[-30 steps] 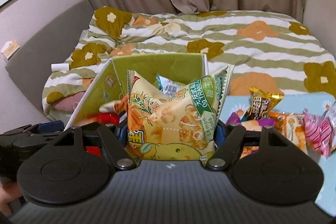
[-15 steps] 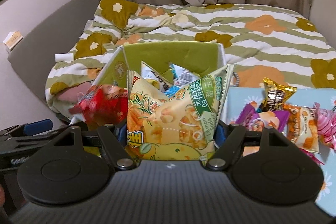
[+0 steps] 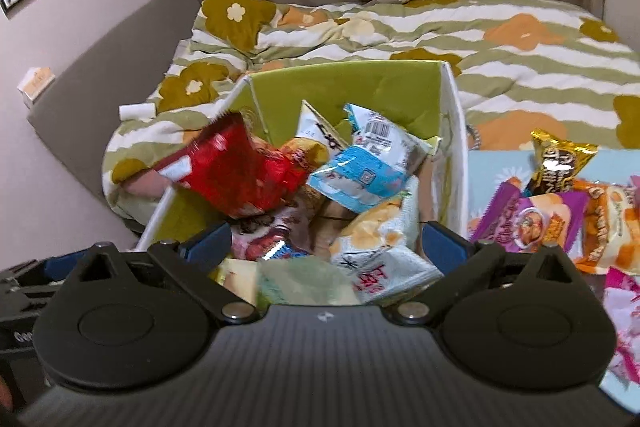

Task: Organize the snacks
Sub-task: 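Carry both held bags into the yellow-green box and open both grippers, then move both grippers back over the snack pile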

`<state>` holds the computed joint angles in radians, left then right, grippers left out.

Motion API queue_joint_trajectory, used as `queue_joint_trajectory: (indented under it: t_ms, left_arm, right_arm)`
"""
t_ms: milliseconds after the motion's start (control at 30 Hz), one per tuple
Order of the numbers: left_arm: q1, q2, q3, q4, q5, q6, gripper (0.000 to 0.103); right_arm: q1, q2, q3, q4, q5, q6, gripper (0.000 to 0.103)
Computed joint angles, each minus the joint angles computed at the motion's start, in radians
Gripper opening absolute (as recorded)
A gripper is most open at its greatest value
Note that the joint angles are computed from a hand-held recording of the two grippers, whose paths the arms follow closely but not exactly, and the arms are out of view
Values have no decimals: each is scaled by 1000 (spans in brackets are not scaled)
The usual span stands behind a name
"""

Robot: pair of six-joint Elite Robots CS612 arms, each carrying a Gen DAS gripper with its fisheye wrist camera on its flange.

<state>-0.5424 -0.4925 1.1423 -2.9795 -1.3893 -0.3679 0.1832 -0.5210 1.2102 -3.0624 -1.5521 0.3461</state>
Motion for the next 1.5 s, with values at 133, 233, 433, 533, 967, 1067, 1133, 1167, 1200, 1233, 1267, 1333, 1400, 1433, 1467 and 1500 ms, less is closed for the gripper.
queue_joint_trajectory:
  t_ms: [133, 233, 433, 533, 967, 1067, 1133, 1167, 1200, 1233, 1267, 1333, 1400, 1433, 1467, 1500]
  left_arm:
    - [-1, -4, 8, -9, -5, 3, 102]
    - [-3, -9, 12, -23, -4, 20, 102]
    - [-7, -19, 18, -62, -16, 62, 102]
    - [-9, -20, 17, -78, -40, 88, 102]
    - [-50, 2, -51, -98, -168, 206, 102]
    - [-70, 12, -74, -90, -174, 217, 102]
    - [-83, 19, -86, -87, -173, 221, 102]
    - [-93, 26, -99, -79, -167, 220, 102]
    - [-101, 32, -111, -64, -163, 214, 102]
    - [-109, 38, -125, -47, -161, 207, 102]
    - [-117, 45, -141, -28, -163, 198, 102]
    - [-132, 63, -177, 8, -164, 184, 102]
    - [-147, 82, -211, 43, -155, 172, 102]
    - [-155, 92, -230, 64, -151, 162, 102]
    - [-161, 101, -246, 83, -148, 153, 102]
    - [-168, 112, -266, 106, -144, 142, 102]
  right_arm:
    - [2, -7, 16, -21, -16, -12, 103]
    - [2, -18, 29, -34, -21, -9, 103]
    - [0, -48, 73, -77, -40, 19, 103]
    - [0, -69, 104, -98, -70, 31, 103]
    - [-37, -182, 301, -196, -225, 57, 103]
    - [-61, -203, 344, -219, -249, 47, 103]
    - [-79, -213, 368, -232, -258, 28, 103]
    - [-89, -216, 379, -238, -261, 13, 103]
    - [-101, -221, 389, -237, -263, -2, 103]
    - [-111, -224, 397, -234, -264, -12, 103]
    - [-126, -228, 407, -235, -256, -24, 103]
    - [-154, -233, 422, -234, -232, -43, 103]
    - [-183, -234, 433, -237, -210, -68, 103]
    - [-196, -234, 436, -234, -196, -82, 103]
    - [-209, -233, 438, -233, -182, -99, 103]
    - [-223, -230, 439, -234, -169, -115, 103]
